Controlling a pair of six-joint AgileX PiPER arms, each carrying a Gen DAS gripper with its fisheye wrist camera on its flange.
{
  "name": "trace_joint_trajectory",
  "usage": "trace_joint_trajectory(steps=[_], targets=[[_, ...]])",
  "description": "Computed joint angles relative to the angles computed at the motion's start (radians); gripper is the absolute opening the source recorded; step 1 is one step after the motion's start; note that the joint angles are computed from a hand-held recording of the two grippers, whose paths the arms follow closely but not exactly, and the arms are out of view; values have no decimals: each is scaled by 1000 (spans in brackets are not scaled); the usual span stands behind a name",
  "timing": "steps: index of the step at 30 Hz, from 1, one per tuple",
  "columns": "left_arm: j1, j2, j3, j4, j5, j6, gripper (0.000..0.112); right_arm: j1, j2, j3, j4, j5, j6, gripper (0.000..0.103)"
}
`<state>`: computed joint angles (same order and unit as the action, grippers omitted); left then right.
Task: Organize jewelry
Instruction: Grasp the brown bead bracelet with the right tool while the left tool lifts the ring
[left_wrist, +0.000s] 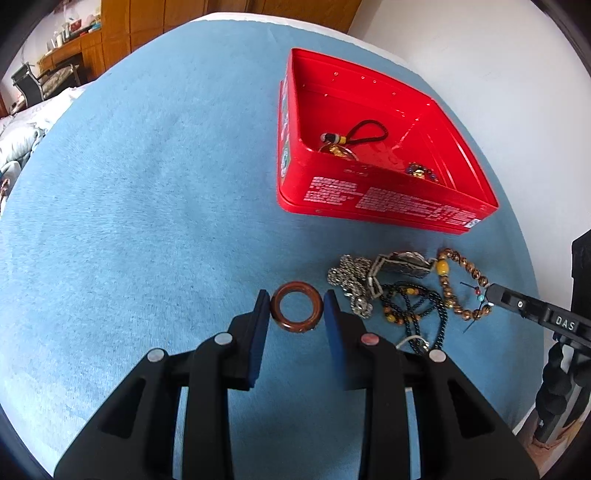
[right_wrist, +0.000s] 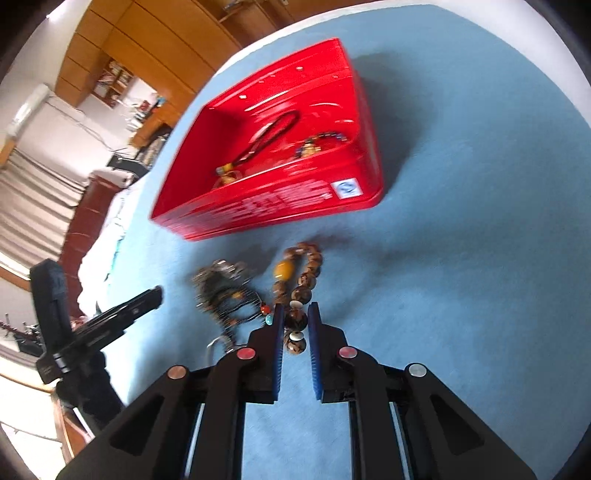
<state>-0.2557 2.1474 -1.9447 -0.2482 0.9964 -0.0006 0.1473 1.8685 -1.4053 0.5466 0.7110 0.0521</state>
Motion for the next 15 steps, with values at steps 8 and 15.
trace_joint_trajectory(steps=[8, 15], targets=[[6, -80, 80, -37, -21, 50, 29, 17, -67, 38, 61, 2, -30, 12], [3, -116, 64, -42, 8, 55, 29, 19, -101, -3, 27, 9, 1, 12]])
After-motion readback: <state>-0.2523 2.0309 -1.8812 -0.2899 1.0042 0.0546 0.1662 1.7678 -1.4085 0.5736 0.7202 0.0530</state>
